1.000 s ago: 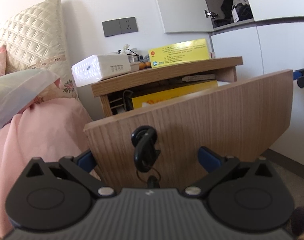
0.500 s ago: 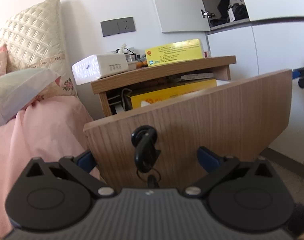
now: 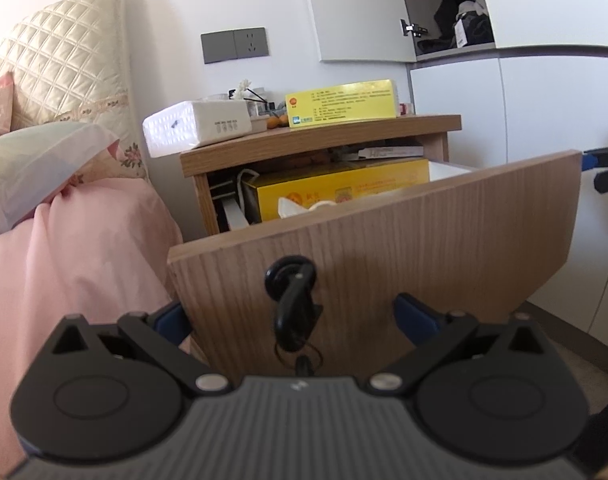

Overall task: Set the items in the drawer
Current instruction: 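Pull the drawer further open with the left tool, then release the knob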

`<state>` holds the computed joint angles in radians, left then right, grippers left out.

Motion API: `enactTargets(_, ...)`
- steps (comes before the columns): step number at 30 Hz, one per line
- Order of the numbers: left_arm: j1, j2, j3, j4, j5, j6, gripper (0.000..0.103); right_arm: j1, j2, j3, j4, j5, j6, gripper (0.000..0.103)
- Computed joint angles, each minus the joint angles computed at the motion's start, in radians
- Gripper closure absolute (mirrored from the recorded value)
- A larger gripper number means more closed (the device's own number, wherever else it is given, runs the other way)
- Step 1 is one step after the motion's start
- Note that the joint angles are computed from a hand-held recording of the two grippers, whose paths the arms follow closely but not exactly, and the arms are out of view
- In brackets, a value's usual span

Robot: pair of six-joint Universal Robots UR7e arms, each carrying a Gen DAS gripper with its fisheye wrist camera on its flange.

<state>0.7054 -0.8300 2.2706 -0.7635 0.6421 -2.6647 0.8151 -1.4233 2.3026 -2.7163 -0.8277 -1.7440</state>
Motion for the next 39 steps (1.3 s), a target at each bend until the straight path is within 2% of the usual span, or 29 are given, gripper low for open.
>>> enactTargets(5, 0.0, 0.001, -0.002, 0.005, 0.0, -0.003, 0.0, -0.004, 0.005, 0.0, -0.004, 0.01, 0.001, 0.006)
enactTargets(11, -0.009, -0.002, 0.002, 0.002, -0.003, -0.006, 0.0, -0.01, 0.023, 0.039, -0.119, 0.03, 0.004, 0.007)
enactTargets(15, -0.015, -0.009, 0.012, -0.017, -0.003, 0.001, 0.0, -0.018, 0.025, 0.057, -0.16, 0.067, -0.011, 0.01)
enactTargets(21, -0.034, -0.027, 0.036, -0.052, -0.008, 0.004, 0.0, -0.026, 0.036, 0.089, -0.276, 0.111, 0.032, 0.01)
enactTargets(30, -0.063, -0.05, 0.064, -0.111, -0.035, 0.006, 0.0, -0.049, 0.01, 0.13, -0.297, 0.226, 0.054, 0.01)
enactTargets(34, -0.068, -0.037, 0.052, -0.09, -0.043, 0.017, 0.0, -0.046, 0.028, 0.17, -0.414, 0.258, 0.084, 0.01)
enactTargets(36, -0.068, -0.041, 0.053, -0.092, -0.041, 0.012, 0.0, -0.036, 0.047, 0.189, -0.497, 0.253, 0.123, 0.01)
enactTargets(39, -0.079, -0.043, 0.062, -0.131, -0.054, 0.029, 0.0, -0.023, 0.06, 0.205, -0.554, 0.248, 0.171, 0.01)
